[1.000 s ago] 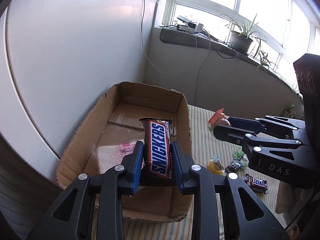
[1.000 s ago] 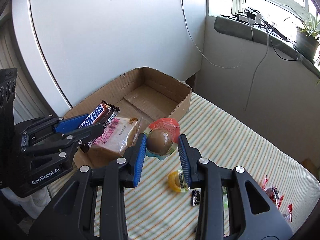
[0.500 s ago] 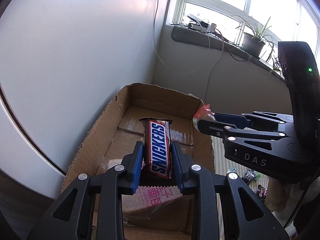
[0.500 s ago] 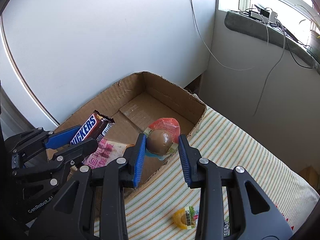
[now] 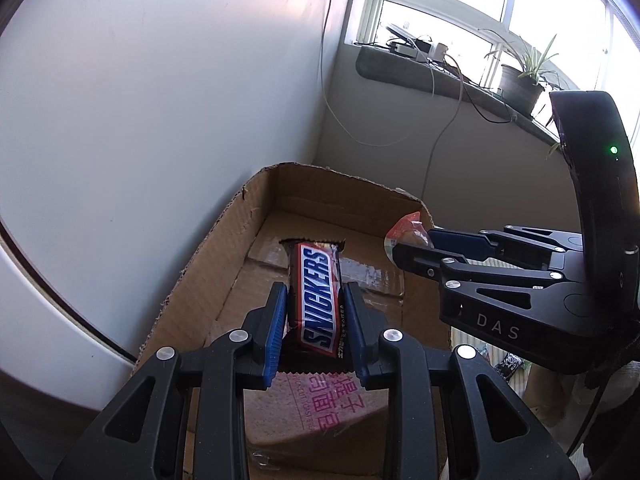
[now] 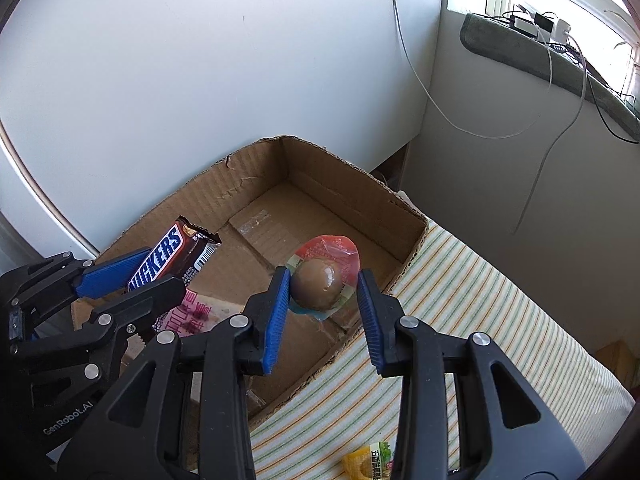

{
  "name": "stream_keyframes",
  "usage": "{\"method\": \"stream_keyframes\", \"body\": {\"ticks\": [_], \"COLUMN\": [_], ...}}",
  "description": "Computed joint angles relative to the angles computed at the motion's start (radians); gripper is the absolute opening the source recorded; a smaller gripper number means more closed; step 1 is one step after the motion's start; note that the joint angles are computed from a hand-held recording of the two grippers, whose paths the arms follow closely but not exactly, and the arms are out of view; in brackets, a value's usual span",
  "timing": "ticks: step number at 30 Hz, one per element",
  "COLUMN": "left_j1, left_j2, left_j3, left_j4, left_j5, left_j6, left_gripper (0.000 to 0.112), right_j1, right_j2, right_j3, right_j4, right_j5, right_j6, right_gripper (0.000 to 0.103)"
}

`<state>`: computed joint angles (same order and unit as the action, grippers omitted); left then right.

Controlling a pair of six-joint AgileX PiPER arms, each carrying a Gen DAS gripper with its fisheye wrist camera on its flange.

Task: Organize snacks
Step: 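Carry the Snickers bar and chocolate egg into the box with both tools, then open both tools to release the snacks and withdraw from the box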

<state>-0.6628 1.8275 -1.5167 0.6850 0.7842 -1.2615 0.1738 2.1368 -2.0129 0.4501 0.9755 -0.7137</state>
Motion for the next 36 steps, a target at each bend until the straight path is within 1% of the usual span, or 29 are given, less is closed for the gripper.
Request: {"method": "stream_keyframes", "body": {"ticks": [2, 3, 4, 5, 6, 7, 14, 21, 28, 36], "left_j1": [0.001, 0.0, -0.001, -0.002, -0.003, -0.006, -0.03, -0.07, -0.126, -0.18], "left_j2": [-0.001, -0.001, -0.001, -0.005, -0.008, -0.011, -0.023, -0.039, -0.041, -0.004], "left_j3": [-0.001, -0.003, -0.005, -0.002, 0.001, 0.003, -0.006, -0.01, -0.024, -0.078], "left_j4": [-0.002, -0.001, 0.003, 0.007, 0.009, 0.012, 0.029, 0.055, 0.071, 0.055], "left_j5": [0.002, 0.006, 0.011, 0.012, 0.01, 0.012, 0.035, 0.063, 0.079, 0.078], "left_j6": [-0.002, -0.002, -0.006, -0.012, -0.013, -0.016, -0.026, -0.055, -0.075, -0.066], "left_gripper": [0.028, 0.031, 0.037, 0.038, 0.038, 0.038, 0.038, 0.038, 0.038, 0.038], "right_j1": [-0.001, 0.0, 0.0, -0.001, -0.003, -0.006, -0.019, -0.071, -0.168, -0.325], "right_j2": [0.0, 0.0, -0.001, -0.008, -0.016, -0.021, -0.061, -0.142, -0.242, -0.327], "right_j3": [-0.002, -0.003, -0.003, 0.007, 0.019, 0.025, 0.064, 0.155, 0.278, 0.398], "right_j4": [-0.002, -0.004, -0.005, -0.002, 0.005, 0.01, 0.028, 0.083, 0.161, 0.23], "right_j5": [0.003, 0.003, 0.002, -0.007, -0.016, -0.017, -0.025, -0.034, -0.033, -0.01], "right_j6": [-0.002, 0.0, 0.002, -0.001, -0.008, -0.012, -0.027, -0.09, -0.202, -0.336], "right_gripper": [0.037, 0.039, 0.047, 0.051, 0.058, 0.058, 0.059, 0.059, 0.059, 0.059]}}
